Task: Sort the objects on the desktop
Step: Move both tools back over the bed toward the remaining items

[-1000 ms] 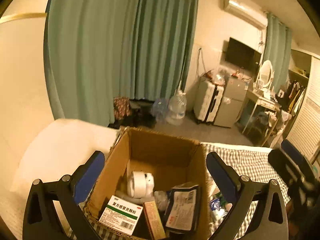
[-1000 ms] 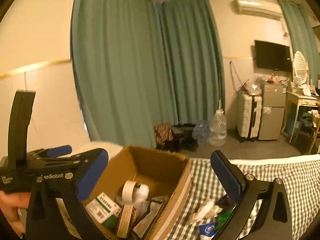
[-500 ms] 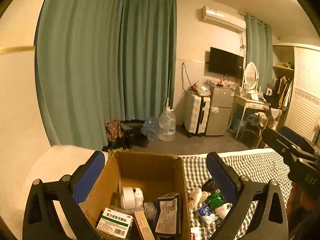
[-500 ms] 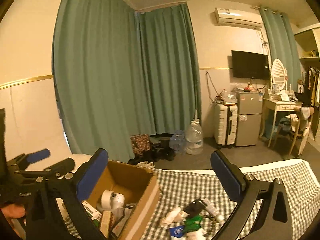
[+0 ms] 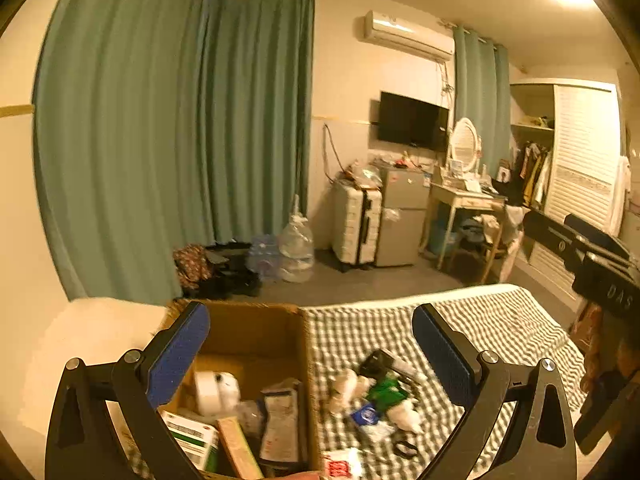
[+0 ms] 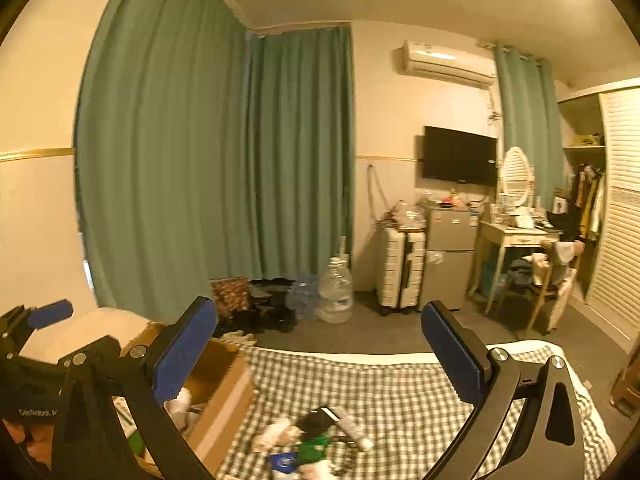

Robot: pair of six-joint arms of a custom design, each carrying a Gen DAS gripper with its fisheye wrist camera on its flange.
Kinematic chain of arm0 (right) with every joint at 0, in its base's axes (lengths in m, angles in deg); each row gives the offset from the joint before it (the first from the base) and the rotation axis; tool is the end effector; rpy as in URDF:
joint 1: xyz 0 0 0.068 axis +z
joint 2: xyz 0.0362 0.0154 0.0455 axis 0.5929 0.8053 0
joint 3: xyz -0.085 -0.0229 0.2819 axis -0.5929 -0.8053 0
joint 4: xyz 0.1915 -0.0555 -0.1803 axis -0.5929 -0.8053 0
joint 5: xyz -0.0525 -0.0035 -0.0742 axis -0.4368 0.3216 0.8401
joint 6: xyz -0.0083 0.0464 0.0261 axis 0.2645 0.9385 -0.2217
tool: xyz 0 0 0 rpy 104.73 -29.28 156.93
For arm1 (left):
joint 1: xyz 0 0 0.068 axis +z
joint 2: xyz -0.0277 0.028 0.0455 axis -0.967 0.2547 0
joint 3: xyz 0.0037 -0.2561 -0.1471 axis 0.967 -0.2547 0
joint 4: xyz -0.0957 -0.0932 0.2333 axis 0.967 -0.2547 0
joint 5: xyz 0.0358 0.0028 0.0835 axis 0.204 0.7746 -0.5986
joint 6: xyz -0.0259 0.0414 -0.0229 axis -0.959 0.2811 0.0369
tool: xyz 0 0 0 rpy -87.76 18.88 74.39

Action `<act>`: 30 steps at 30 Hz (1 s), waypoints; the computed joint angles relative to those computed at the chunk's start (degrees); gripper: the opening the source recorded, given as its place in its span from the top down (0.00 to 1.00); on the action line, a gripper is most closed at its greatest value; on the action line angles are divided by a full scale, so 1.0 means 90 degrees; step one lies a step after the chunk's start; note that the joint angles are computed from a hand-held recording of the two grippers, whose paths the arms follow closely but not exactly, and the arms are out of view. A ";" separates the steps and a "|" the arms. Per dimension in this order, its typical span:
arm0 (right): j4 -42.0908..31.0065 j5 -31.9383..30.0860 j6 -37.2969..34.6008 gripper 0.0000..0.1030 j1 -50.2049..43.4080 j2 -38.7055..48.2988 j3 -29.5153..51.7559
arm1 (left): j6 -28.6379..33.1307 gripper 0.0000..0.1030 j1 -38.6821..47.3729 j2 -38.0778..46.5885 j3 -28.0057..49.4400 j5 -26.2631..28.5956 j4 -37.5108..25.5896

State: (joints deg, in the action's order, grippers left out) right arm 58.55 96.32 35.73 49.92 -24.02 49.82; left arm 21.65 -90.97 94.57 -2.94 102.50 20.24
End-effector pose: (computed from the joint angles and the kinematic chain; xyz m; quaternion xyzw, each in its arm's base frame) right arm 0.1808 0.0250 0.4516 0.1119 0.7728 -0.1031 0.6161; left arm 0.2268 -0.0736 0.4100 0.2113 0.8074 -0.1663 0.5251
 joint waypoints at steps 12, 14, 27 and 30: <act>-0.0571 -0.1299 -0.0747 0.00 -0.1801 -0.0695 -0.0617 | -0.0023 0.00 -0.1071 0.0166 -0.0245 -0.0428 -0.0146; -0.0583 -0.1798 -0.0826 0.00 -0.2243 -0.0687 -0.0757 | 0.0053 0.00 -0.1199 0.0273 -0.0293 -0.0370 -0.0133; 0.0010 -0.4573 -0.1438 0.00 -0.3653 -0.0279 -0.2207 | -0.0170 0.00 -0.1881 0.1066 -0.0592 -0.0487 0.0522; 0.0256 -0.4530 -0.1589 0.00 -0.3483 -0.0151 -0.2471 | -0.0196 0.01 -0.2170 0.1319 -0.0642 -0.1027 0.0744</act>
State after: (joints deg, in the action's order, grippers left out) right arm 60.85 55.55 21.43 18.57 -25.38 27.58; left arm 19.89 -110.51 106.44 -8.72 93.26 26.93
